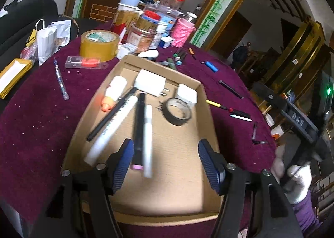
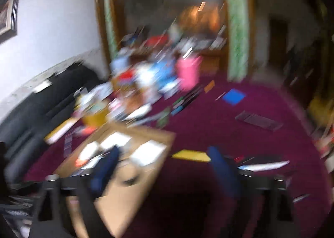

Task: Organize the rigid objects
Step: 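Release the black marker into the box with left tool while right tool drops the white marker in, then grasp a black marker with red cap from the table with the right tool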

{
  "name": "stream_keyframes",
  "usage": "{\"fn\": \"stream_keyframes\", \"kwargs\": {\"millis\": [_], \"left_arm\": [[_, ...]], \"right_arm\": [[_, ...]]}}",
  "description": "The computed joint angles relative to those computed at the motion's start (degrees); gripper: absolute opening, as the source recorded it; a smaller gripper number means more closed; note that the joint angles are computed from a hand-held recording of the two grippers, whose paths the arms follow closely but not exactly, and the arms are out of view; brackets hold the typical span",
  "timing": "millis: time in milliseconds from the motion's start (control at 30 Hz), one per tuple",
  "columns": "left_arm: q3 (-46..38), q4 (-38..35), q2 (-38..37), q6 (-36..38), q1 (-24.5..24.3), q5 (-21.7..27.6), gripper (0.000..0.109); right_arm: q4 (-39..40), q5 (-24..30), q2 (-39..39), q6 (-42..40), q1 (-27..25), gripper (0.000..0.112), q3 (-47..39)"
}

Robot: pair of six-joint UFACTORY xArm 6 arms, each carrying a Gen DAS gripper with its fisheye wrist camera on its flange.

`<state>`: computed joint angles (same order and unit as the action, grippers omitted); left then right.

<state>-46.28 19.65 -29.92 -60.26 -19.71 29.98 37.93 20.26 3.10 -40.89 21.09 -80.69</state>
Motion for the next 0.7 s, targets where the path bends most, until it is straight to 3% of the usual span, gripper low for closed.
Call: {"fn": "stream_keyframes", "kwargs": {"millis": [67, 167, 233, 400, 533, 700], "left_arm": [[-0.80, 2.55, 0.13, -2.63, -1.74, 0.39, 0.068], [-1.91, 4.58, 0.55, -4.39, -4.47, -0.31, 0.068], [-2.83, 5.70, 1.51, -4.21, -6.19, -2.20, 0.070], [-7.87, 0.30, 8.86, 4.74, -9.28, -8.34, 0.074], [-14.14, -2.57, 16.22, 8.94, -11.95, -8.04, 0.074], [-17.97, -5.09, 21.11, 10.77, -14.16, -6.53, 0.074]], "right_arm": [[-1.74, -1.09, 1.42, 0.25, -2.83, 0.103, -0.14], [-6.93, 12.01, 5.61, 10.28, -9.85, 0.102, -6.09], [-7.91, 15.10, 6.66, 14.47, -13.51, 0.102, -6.82], [-5.18, 11.59, 3.44, 13.26, -19.50, 0.102, -1.10], [-3.58, 13.05, 3.32, 11.74, -23.33, 0.102, -0.60], [-1.19, 17.22, 7.60, 11.38, -26.40, 0.102, -6.16]]}}
